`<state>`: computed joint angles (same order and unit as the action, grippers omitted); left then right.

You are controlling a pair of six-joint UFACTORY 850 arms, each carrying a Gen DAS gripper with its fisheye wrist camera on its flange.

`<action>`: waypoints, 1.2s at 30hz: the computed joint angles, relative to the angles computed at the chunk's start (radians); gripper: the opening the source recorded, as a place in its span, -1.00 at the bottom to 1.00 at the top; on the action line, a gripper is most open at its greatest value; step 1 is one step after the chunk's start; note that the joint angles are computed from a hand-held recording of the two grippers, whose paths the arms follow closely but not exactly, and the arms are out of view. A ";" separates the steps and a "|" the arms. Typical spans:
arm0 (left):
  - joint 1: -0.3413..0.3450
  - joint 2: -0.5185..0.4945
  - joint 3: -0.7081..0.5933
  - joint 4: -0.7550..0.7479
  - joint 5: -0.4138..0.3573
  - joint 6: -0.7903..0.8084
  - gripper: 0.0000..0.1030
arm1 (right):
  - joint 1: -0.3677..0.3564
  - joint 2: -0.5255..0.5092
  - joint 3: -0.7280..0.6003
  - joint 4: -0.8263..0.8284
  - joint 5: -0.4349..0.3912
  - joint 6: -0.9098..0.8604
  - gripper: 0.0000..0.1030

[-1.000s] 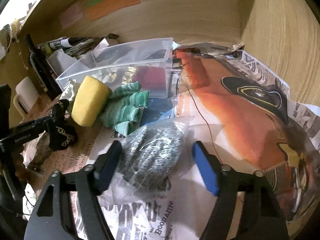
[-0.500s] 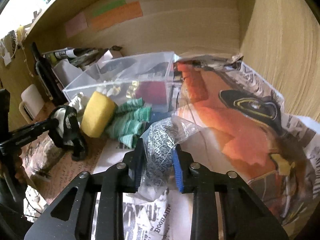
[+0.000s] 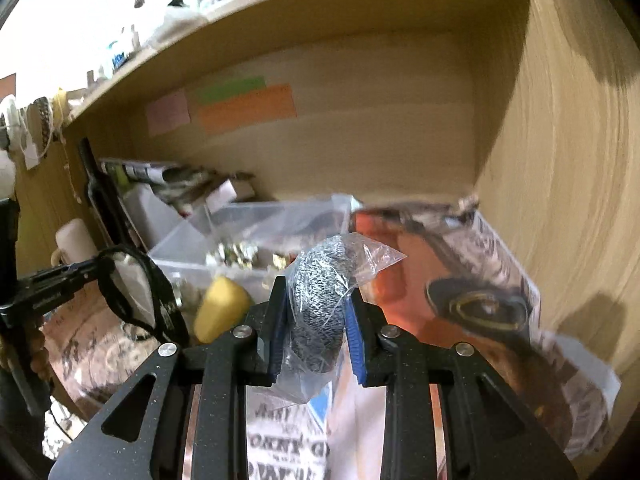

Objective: Organize soft objects
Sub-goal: 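Carry both items over the clear box and open both tools to release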

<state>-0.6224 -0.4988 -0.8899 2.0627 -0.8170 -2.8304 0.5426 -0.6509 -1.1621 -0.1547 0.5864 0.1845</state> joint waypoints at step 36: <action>0.190 -0.169 -0.335 0.005 0.131 0.177 -0.79 | 0.024 -0.271 -0.488 -0.472 -0.264 0.373 -0.53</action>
